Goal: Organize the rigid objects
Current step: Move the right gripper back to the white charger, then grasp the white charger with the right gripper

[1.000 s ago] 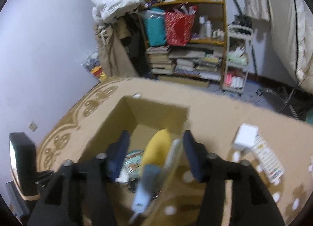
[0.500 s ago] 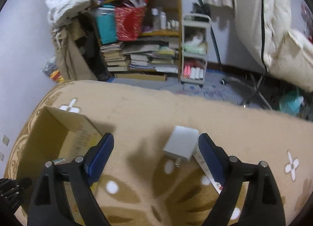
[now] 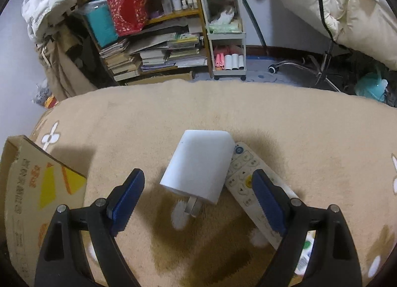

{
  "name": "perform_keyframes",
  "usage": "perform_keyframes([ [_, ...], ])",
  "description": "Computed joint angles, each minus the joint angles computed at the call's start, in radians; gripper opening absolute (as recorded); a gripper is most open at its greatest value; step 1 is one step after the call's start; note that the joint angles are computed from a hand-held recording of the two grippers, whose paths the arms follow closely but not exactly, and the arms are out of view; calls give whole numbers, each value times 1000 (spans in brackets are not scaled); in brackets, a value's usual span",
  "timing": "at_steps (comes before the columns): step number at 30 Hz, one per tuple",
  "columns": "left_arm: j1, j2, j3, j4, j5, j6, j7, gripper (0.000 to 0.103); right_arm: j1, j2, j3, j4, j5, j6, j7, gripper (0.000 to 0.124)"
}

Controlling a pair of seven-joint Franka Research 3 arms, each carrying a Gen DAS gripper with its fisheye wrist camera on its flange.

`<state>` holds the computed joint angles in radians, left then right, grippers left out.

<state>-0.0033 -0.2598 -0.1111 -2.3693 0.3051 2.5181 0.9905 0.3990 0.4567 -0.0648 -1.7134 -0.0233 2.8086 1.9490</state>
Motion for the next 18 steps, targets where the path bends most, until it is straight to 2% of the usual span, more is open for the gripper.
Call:
perform_keyframes([
  [6,0,2,4,-4,-12,9,2,12,42,54,-42,81,-79,-44,20,92],
  [7,1,1,4,-5,-12,9,2,12,49,61,-50,92,-97,-50,22,90],
  [9,4,1,2,-5,-3,9,4,12,72,80,-71,124,-143,-82,35,76],
  [13,4,3,0,-2,2,7,1,12,122,111,-120,174,-248,-157,113,70],
  [18,4,3,0,-4,0,10,-3,12,159,132,-142,215,-380,-238,182,65],
])
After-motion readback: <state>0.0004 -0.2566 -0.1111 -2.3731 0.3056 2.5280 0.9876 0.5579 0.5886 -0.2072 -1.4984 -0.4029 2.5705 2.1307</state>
